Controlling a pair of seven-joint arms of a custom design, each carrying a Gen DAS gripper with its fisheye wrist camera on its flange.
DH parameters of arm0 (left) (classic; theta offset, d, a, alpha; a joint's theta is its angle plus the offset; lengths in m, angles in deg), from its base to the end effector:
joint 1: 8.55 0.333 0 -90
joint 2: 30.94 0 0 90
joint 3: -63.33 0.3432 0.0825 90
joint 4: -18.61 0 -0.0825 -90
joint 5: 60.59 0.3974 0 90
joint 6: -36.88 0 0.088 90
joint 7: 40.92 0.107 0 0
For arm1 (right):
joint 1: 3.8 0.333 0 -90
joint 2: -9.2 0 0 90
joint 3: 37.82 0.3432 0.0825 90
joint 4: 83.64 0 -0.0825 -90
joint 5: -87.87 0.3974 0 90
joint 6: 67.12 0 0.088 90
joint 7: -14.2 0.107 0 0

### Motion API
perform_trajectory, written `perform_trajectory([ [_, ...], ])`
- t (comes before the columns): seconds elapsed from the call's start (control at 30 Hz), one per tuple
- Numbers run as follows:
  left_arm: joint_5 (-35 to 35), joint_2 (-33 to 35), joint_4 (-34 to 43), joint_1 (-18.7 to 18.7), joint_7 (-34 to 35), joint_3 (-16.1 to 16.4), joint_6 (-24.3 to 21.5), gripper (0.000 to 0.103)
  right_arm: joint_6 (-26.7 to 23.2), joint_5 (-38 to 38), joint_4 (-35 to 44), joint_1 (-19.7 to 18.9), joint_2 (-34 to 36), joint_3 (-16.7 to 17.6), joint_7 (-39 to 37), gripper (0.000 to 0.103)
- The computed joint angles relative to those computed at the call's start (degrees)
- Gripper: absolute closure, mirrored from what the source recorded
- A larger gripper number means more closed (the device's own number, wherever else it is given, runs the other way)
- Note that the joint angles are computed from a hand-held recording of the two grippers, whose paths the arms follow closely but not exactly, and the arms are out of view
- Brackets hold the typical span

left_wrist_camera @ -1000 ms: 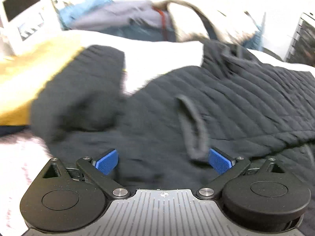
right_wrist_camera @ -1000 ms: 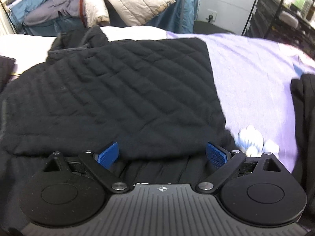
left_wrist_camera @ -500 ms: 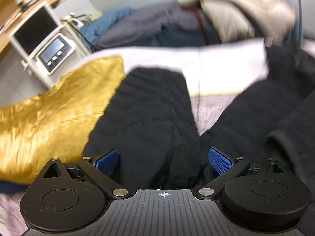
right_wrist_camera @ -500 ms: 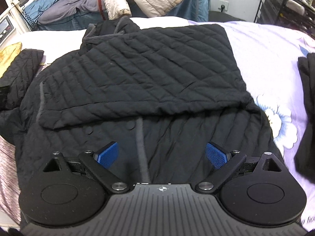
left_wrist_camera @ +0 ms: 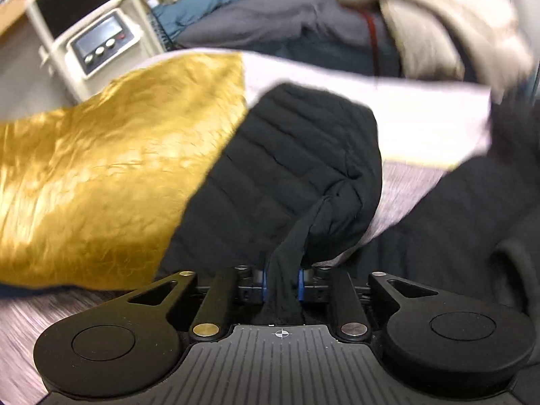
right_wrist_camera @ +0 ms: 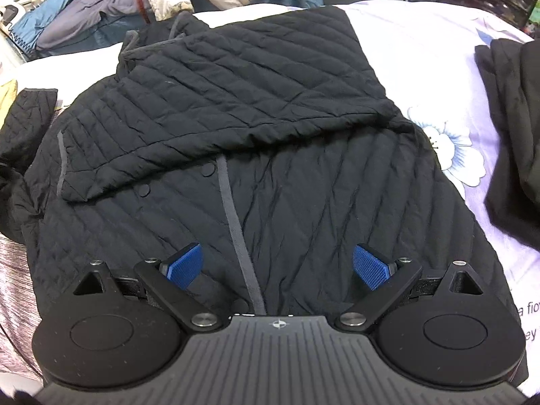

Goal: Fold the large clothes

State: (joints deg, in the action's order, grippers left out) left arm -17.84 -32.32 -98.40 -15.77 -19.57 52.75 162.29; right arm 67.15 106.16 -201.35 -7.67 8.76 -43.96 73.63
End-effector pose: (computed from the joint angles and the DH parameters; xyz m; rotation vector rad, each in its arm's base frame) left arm 0.5570 -0.1537 0.4986 -2.1346 1.2764 -0.1814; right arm 0.5786 -0.0974 0.4921 -2.1199 1.7889 -0.2218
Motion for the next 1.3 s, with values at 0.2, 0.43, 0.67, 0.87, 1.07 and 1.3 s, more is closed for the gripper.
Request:
perform_trajectory([
  [0.2,4.4,-10.16,-6.34,1.63,-7.26,-2.59,13.71,0.047,-0.45,4.62,0.83,0.74,0.14,0.59,-4.25,0.007],
  [0.43,4.0,-4.95,-3.34,-0.36,-0.9,-6.76,26.2,0.03,-2.76,9.06,2.82,0.89,1.36,0.84,-6.69,0.007],
  [0.67,-3.05,7.2,4.29,-8.75,13.3,-4.59,13.82,0.0,-6.27,10.52,4.95,-0.75,3.52,0.64,-1.55,0.006],
  [0.87,-2.19,2.64,0.57,-11.34,15.68,-3.02,14.96,0.0,-10.12,15.58,7.62,-2.6,5.67,0.9,-5.33,0.007],
  [1.07,-2.29,-4.43,-4.65,-10.04,6.9,-6.03,12.98,0.0,-8.04,21.26,11.4,-2.45,8.53,3.24,-15.89,0.007],
  [1.3,-10.52,-12.49,-11.63,-9.15,-0.23,-9.55,2.98,0.0,-10.72,20.61,20.78,-2.07,17.19,6.07,-12.18,0.015],
])
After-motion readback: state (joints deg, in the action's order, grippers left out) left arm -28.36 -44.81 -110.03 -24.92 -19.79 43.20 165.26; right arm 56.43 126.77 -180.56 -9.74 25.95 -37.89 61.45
